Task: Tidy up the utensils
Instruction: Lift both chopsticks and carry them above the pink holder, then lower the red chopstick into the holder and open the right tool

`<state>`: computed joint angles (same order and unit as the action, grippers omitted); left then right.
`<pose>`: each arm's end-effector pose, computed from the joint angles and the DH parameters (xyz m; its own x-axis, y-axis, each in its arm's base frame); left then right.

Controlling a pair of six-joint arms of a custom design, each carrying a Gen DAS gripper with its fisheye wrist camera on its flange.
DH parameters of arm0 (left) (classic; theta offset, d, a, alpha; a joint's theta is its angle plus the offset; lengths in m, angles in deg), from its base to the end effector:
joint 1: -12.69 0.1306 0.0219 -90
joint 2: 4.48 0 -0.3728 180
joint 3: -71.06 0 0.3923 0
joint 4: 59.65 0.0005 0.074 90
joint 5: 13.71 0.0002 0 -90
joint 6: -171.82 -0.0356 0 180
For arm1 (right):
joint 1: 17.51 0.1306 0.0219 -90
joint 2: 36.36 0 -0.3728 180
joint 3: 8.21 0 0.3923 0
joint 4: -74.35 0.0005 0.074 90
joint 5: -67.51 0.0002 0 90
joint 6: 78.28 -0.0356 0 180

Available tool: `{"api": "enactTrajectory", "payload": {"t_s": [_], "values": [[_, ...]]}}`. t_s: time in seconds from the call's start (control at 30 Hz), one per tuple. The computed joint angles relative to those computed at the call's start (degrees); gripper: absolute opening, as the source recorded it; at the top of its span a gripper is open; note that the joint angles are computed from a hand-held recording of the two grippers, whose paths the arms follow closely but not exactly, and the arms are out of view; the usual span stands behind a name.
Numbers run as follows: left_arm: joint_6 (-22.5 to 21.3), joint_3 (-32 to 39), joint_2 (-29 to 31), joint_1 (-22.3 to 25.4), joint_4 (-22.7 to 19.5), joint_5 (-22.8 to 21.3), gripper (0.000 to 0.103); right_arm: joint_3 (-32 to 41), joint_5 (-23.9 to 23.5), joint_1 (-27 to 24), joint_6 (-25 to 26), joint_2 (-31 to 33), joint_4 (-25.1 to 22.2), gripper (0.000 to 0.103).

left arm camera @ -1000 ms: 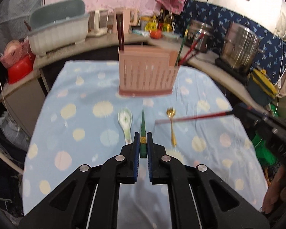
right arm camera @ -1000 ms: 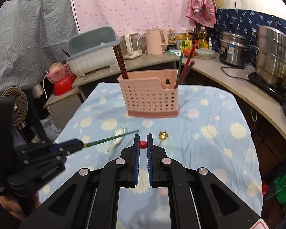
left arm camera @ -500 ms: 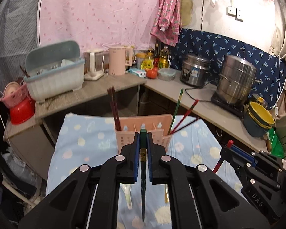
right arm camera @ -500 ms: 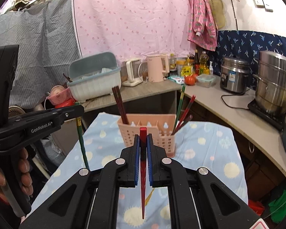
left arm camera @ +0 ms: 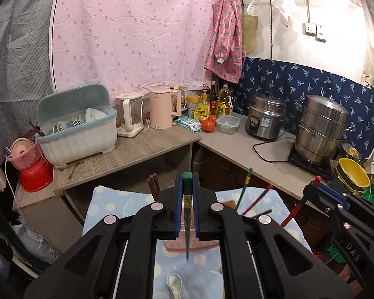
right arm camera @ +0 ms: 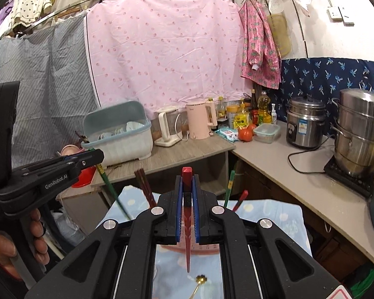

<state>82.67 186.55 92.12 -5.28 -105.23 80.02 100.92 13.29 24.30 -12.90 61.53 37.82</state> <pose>0.5068 -0.1673 0.5786 -0.4326 0.1247 -0.8929 0.3568 0.9332 -0.0425 0.4247 0.3513 0.5322 -0.3506 0.1398 -0.9260 -0.0008 0.9887 0.1496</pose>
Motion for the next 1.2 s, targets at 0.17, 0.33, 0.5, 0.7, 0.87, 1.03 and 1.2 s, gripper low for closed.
{"api": "enactTrajectory", "payload": {"t_s": [0.17,0.33,0.5,0.7,0.87,1.03,1.2], "values": [[0.53,6.87,4.33,0.34,-1.58,-0.86,0.007,5.79,-1.26,-1.70,2.01,3.20,-0.74,0.007],[0.60,14.19,8.64,0.62,-3.14,-1.99,0.007,11.53,-2.29,-3.31,3.67,6.46,-1.64,0.007],[0.95,20.53,12.05,0.81,-4.14,-2.43,0.007,16.19,-2.25,-4.72,4.32,9.24,-2.64,0.007],[1.29,25.67,15.49,1.10,-5.30,-2.40,0.006,18.95,-3.00,-6.48,3.71,11.96,-4.51,0.007],[1.73,22.45,14.99,1.96,-4.31,-1.63,0.006,18.44,-4.09,-7.45,1.77,13.47,-6.32,0.007],[2.76,18.36,14.40,3.81,-4.33,-1.03,0.007,17.86,-3.84,-7.84,0.90,15.04,-7.76,0.007],[2.88,13.42,13.31,6.06,-3.59,-1.77,0.007,17.34,-4.44,-8.69,0.32,15.29,-6.98,0.007]]}}
